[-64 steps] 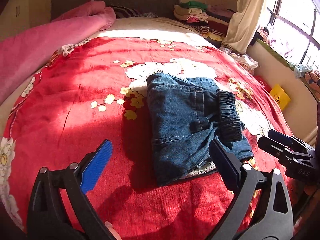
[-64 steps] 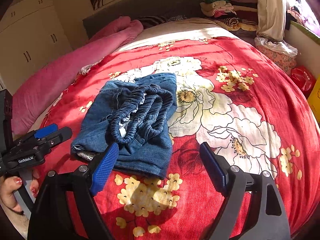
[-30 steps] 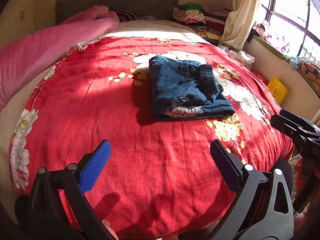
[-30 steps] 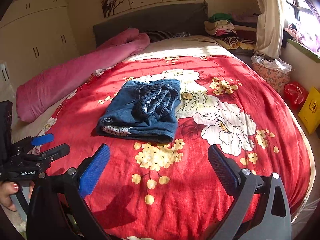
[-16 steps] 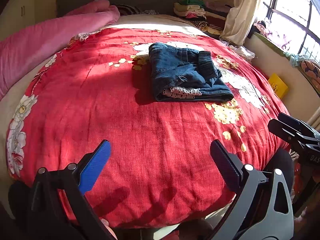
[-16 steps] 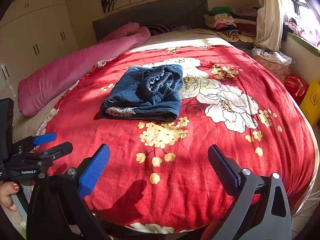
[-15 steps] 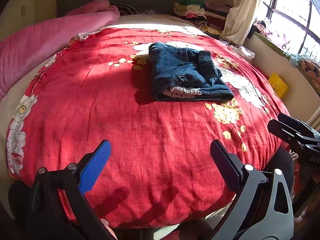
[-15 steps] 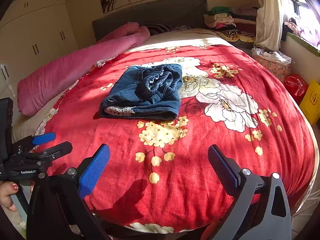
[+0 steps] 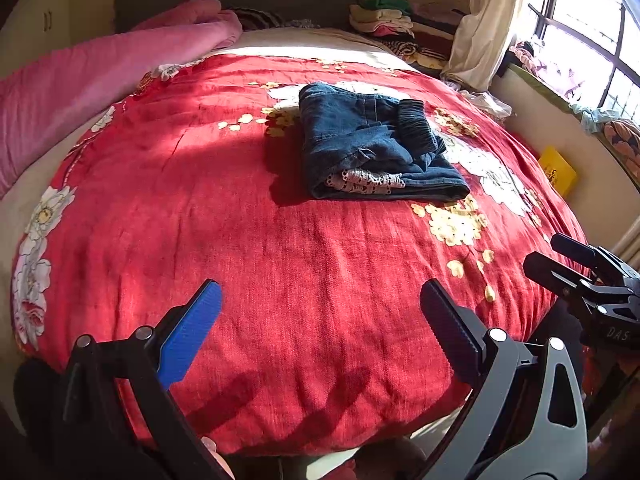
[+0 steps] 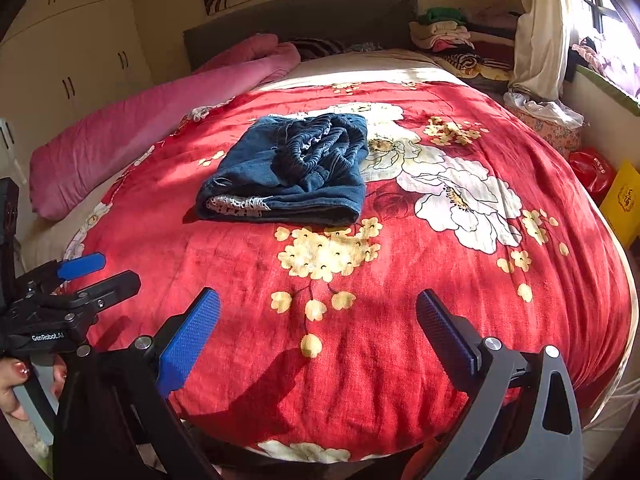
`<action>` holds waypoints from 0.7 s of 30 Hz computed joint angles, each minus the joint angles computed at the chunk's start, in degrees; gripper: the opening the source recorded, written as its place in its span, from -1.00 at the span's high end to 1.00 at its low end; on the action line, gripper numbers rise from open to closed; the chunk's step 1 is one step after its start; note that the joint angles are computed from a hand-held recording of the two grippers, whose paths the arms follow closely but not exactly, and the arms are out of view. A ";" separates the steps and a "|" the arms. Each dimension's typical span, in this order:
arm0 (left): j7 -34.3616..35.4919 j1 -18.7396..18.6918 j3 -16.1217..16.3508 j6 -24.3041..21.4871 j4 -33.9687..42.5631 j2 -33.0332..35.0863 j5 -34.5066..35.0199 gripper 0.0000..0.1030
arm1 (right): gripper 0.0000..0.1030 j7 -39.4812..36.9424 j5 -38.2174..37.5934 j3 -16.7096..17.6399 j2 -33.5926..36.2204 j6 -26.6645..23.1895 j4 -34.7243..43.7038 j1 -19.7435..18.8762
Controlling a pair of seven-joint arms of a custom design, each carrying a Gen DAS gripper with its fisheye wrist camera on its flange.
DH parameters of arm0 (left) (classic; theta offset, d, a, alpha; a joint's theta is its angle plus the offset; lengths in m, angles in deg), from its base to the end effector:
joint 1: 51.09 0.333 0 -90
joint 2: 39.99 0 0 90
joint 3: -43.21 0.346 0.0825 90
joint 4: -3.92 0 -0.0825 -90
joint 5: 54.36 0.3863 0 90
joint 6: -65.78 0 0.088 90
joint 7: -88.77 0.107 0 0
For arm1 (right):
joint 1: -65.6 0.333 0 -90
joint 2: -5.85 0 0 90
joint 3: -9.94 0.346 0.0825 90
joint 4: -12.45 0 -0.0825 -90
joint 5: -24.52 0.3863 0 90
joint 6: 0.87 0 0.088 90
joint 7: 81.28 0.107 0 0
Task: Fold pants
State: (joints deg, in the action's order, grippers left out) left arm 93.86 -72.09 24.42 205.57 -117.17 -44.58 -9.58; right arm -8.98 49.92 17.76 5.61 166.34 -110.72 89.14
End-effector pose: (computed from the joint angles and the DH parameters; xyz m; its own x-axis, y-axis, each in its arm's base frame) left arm 0.4294 -0.3615 0.5205 0.2220 -0.9675 0.1215 -0.7095 -0.2457 -0.6605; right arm 0.5130 0.2816 0.5184 0.4970 -0.8540 -0.1542 -0.6655 -0.2610 -0.6992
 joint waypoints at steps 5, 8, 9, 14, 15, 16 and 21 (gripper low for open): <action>-0.34 0.03 -0.03 0.07 -0.07 -0.14 0.19 -0.81 | -0.91 0.48 -0.27 -0.04 -0.05 0.05 -0.09 -0.01; -0.78 0.04 -0.10 -0.10 -0.08 -0.24 0.37 -0.81 | -0.91 1.06 -0.92 -0.03 -0.10 0.38 -0.21 0.00; -0.85 0.02 -0.14 -0.42 -0.02 -0.25 0.39 -0.81 | -0.91 1.61 -1.38 -0.03 -0.12 0.50 -0.29 -0.02; -0.76 -0.12 -0.22 -1.78 0.27 -0.26 0.03 -0.81 | -0.91 2.96 -2.26 -0.06 -0.38 1.05 -0.58 -0.05; -0.80 -0.14 -0.20 -1.84 0.24 -0.28 -0.11 -0.81 | -0.91 2.88 -2.09 -0.08 -0.41 0.97 -0.56 -0.06; -0.86 -0.13 -0.16 -1.75 0.15 -0.36 -0.21 -0.81 | -0.91 3.01 -2.20 -0.10 -0.42 0.87 -0.55 -0.07; -1.21 -0.02 -0.16 -1.10 -0.16 -0.63 0.02 -0.81 | -0.91 3.75 -3.05 -0.09 -0.52 0.81 -0.59 -0.10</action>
State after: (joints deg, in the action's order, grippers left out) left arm 92.66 -72.11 24.26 204.46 -117.33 -45.21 -9.56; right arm -5.23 46.86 17.66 5.08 167.15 -111.31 89.04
